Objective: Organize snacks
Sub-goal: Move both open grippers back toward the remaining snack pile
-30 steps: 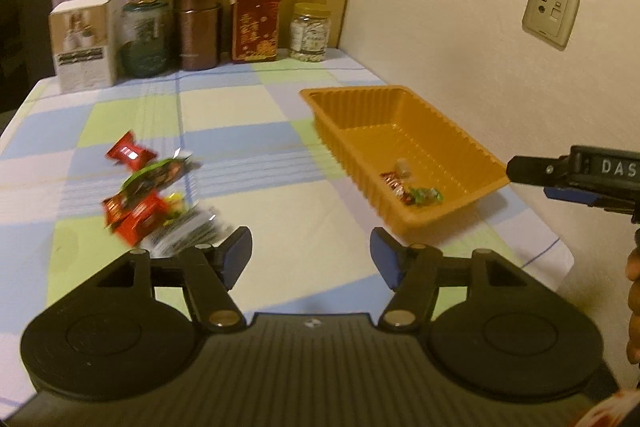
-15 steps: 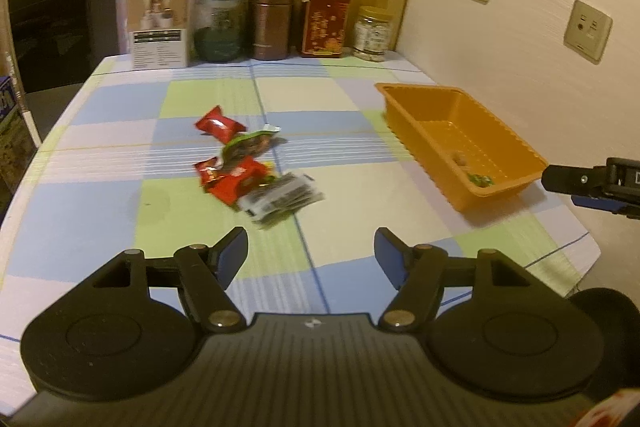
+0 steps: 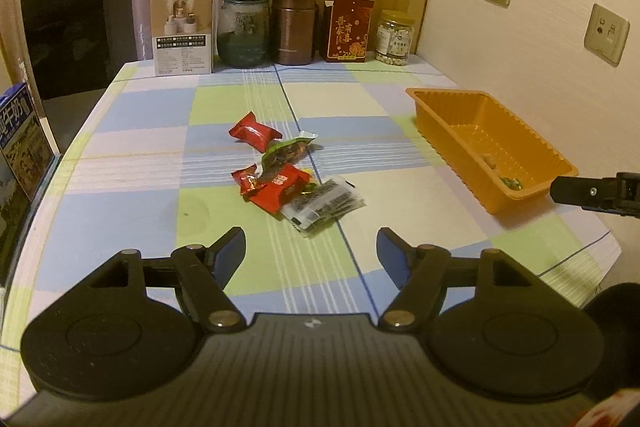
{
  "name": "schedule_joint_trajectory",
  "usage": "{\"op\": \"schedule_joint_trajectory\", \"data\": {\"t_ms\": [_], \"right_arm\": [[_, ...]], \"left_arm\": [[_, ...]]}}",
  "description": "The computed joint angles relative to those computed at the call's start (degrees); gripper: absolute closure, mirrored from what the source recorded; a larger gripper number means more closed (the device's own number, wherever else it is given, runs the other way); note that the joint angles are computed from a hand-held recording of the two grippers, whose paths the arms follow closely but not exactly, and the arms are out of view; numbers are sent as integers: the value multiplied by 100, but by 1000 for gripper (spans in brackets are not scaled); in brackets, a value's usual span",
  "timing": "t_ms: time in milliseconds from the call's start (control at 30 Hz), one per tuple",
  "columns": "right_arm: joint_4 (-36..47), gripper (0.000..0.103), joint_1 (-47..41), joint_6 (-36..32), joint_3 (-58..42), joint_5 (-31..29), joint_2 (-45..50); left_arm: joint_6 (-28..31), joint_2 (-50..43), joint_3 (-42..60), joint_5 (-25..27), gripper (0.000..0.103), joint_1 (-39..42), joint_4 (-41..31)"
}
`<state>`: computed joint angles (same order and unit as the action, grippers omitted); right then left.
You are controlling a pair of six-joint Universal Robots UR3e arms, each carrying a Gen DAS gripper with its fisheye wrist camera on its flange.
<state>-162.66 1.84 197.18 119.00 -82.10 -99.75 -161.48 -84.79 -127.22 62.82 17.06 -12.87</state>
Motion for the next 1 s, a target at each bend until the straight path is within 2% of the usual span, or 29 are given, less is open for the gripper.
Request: {"op": "schedule_joint_trajectory", "data": {"t_ms": [233, 600, 767, 1000], "right_arm": [[-240, 33, 366, 112, -470, -49, 847], [-622, 34, 909, 280, -1842, -68, 2870], [-407, 34, 1107, 170, -2732, -87, 3786], [-318, 33, 1412, -246, -3872, -182, 4772]], "left_arm": [[447, -592, 465, 54, 33, 109, -44], [833, -2088, 1751, 231, 35, 116, -166], [782, -2678, 2440, 306, 35, 60, -249], [301, -3259, 3229, 293, 35, 87, -498]]}}
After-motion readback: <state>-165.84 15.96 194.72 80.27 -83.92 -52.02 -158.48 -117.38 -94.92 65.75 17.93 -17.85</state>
